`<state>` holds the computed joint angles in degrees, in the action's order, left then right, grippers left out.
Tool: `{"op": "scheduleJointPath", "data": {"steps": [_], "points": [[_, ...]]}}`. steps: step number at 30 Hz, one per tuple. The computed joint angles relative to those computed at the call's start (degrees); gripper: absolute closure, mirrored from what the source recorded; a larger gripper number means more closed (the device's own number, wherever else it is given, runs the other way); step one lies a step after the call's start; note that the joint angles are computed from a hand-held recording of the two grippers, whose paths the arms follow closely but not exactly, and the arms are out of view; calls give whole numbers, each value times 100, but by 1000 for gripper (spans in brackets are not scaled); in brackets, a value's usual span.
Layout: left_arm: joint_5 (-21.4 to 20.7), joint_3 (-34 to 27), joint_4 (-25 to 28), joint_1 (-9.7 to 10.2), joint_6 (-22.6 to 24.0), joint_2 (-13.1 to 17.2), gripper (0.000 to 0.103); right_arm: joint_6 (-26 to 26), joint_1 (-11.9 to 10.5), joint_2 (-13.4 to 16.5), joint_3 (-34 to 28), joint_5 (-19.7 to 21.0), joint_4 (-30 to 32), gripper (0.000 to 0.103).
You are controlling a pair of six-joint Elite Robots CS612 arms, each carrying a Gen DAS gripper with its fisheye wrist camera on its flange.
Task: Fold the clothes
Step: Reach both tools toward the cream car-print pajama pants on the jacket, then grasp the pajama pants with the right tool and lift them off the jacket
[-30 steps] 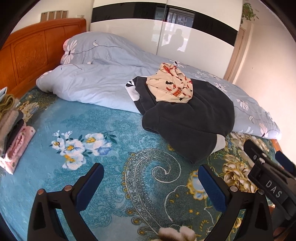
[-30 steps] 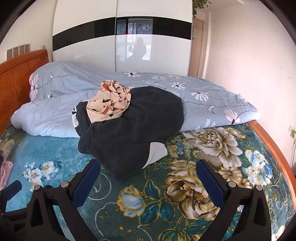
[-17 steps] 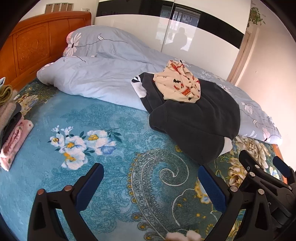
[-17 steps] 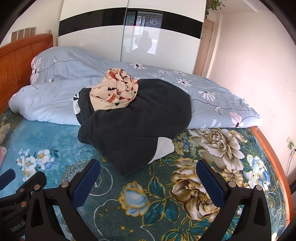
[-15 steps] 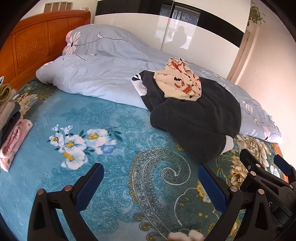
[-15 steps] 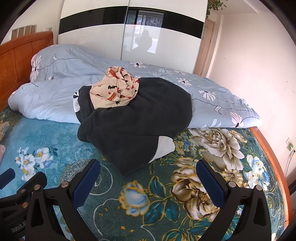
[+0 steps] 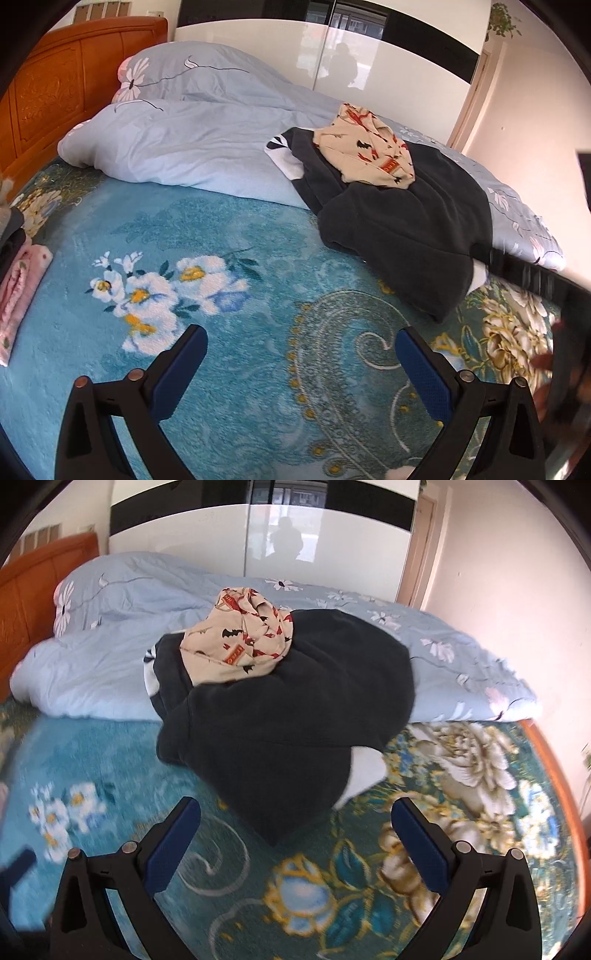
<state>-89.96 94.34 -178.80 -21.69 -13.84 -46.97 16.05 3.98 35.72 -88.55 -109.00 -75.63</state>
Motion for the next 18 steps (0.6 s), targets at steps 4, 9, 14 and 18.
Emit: {"op": "scheduleJointPath", "data": {"steps": [4, 9, 14, 18], "points": [[103, -8, -63, 70, -55, 54, 0, 121, -87, -330, 769, 291, -601, 0], [140, 65, -419, 148, -311, 145, 0, -86, -51, -926, 2127, 212, -1215, 0], [103, 108, -597, 255, -520, 215, 0, 122, -124, -1506, 3372, 273, -1646, 13], [155, 38, -682, 333, -817, 292, 0, 612, -247, -1853, 4102, 781, -1694, 31]]}}
